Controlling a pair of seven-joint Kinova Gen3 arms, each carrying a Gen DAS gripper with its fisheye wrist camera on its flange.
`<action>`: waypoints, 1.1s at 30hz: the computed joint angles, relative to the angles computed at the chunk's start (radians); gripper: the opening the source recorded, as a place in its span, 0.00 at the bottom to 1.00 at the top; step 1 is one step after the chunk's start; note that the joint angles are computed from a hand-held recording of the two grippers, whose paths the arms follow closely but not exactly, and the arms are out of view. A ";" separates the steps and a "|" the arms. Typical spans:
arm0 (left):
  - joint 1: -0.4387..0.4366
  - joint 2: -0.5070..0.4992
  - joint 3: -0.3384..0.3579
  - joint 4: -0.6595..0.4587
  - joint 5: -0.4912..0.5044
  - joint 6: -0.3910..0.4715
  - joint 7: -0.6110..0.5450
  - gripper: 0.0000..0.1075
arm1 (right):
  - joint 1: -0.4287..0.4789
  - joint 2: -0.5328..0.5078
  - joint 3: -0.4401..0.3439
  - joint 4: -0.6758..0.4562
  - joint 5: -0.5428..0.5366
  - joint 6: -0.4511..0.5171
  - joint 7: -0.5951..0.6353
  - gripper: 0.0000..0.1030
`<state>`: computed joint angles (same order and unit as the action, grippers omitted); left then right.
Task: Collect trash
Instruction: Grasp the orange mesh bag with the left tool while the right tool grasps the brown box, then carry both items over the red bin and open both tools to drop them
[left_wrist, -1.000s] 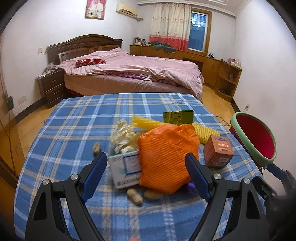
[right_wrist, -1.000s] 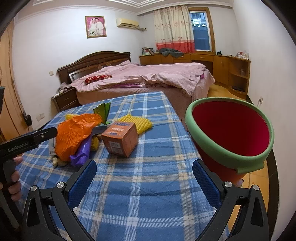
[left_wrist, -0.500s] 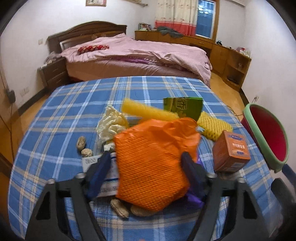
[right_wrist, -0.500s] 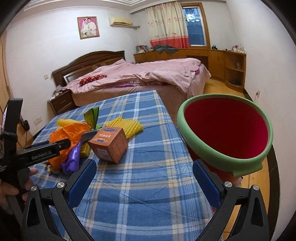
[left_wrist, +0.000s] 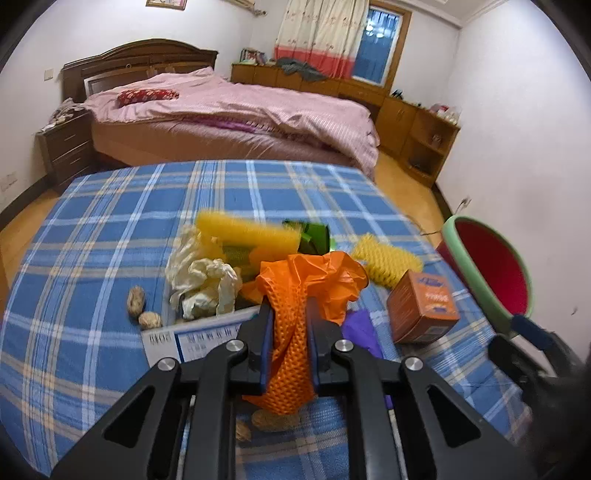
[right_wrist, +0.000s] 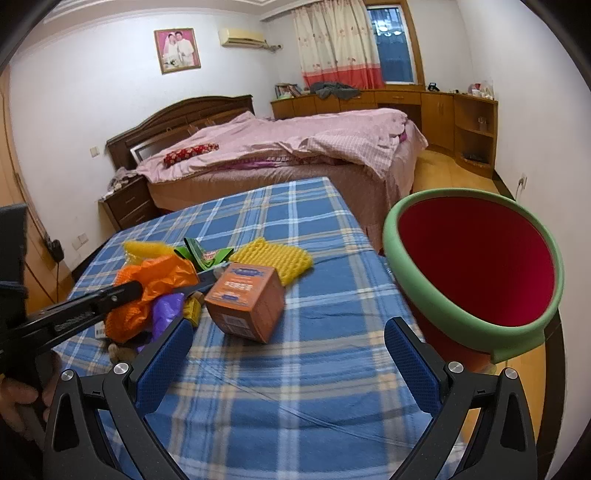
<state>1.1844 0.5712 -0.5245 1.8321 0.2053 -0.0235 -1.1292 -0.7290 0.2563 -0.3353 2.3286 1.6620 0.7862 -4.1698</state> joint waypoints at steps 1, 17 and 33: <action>-0.006 -0.009 0.007 0.014 -0.002 -0.022 -0.002 0.14 | 0.001 0.007 0.002 -0.019 -0.017 -0.006 0.023 1.00; -0.302 -0.095 0.318 0.199 0.000 -0.363 -0.085 0.14 | -0.014 0.150 0.144 -0.263 -0.276 -0.144 0.304 0.88; -0.360 -0.109 0.421 0.194 0.230 -0.358 -0.319 0.14 | -0.064 0.088 0.189 -0.204 -0.259 -0.179 0.258 0.50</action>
<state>0.8247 0.4623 -0.1039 2.0261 0.4353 -0.3819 -1.4483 -0.7933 0.3447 -0.1468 2.1250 1.4029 0.6073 -3.9120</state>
